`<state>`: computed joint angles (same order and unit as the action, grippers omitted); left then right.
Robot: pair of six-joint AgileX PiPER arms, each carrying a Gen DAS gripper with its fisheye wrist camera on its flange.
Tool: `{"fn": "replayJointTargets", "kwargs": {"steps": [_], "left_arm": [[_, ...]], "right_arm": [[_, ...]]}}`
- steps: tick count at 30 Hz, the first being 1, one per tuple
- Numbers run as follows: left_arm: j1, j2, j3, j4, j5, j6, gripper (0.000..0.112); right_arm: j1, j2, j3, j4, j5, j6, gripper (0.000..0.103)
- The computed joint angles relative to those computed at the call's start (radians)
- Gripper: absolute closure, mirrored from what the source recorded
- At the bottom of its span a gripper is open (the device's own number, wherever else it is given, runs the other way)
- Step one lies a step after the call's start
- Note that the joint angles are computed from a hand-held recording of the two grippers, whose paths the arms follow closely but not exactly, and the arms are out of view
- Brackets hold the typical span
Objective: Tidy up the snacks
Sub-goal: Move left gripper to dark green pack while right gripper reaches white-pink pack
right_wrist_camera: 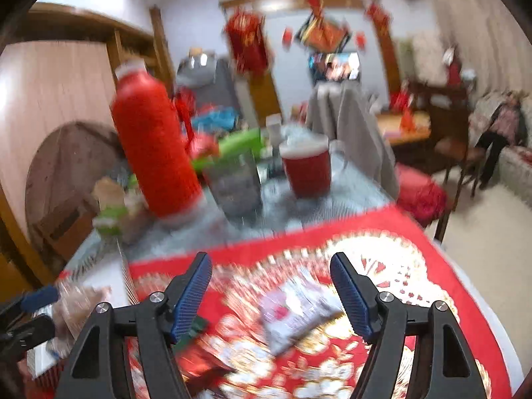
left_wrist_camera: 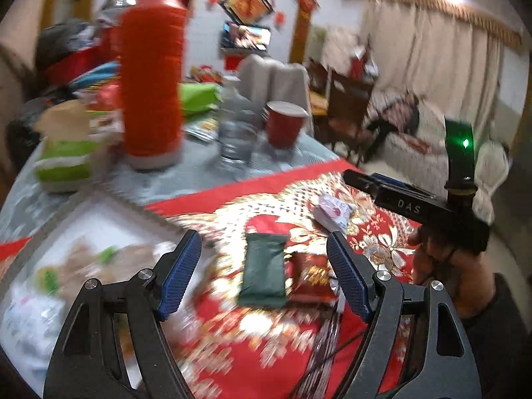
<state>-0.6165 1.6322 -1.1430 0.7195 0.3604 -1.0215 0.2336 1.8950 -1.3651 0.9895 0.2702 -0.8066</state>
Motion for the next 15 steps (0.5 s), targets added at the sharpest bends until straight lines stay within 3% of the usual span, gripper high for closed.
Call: {"fn": "replayJointTargets", "kwargs": {"steps": [1, 6, 8, 11, 15], "left_arm": [[-0.006, 0.05, -0.048, -0.009, 0.012, 0.021, 0.034], [-0.01, 0.257, -0.249, -0.117, 0.095, 0.176, 0.034], [-0.003, 0.282, -0.256, -0.109, 0.098, 0.158, 0.034], [0.018, 0.324, -0.301, -0.205, 0.136, 0.248, 0.034], [0.034, 0.318, -0.281, -0.253, 0.116, 0.285, 0.034]], "right_arm": [[-0.022, 0.024, -0.031, -0.015, 0.06, -0.006, 0.031], [-0.043, 0.086, -0.119, -0.102, 0.171, -0.015, 0.031], [-0.027, 0.105, -0.157, -0.204, 0.185, 0.021, 0.031], [-0.017, 0.143, -0.206, -0.313, 0.228, 0.055, 0.031], [-0.005, 0.194, -0.28, -0.457, 0.293, 0.179, 0.031]]}}
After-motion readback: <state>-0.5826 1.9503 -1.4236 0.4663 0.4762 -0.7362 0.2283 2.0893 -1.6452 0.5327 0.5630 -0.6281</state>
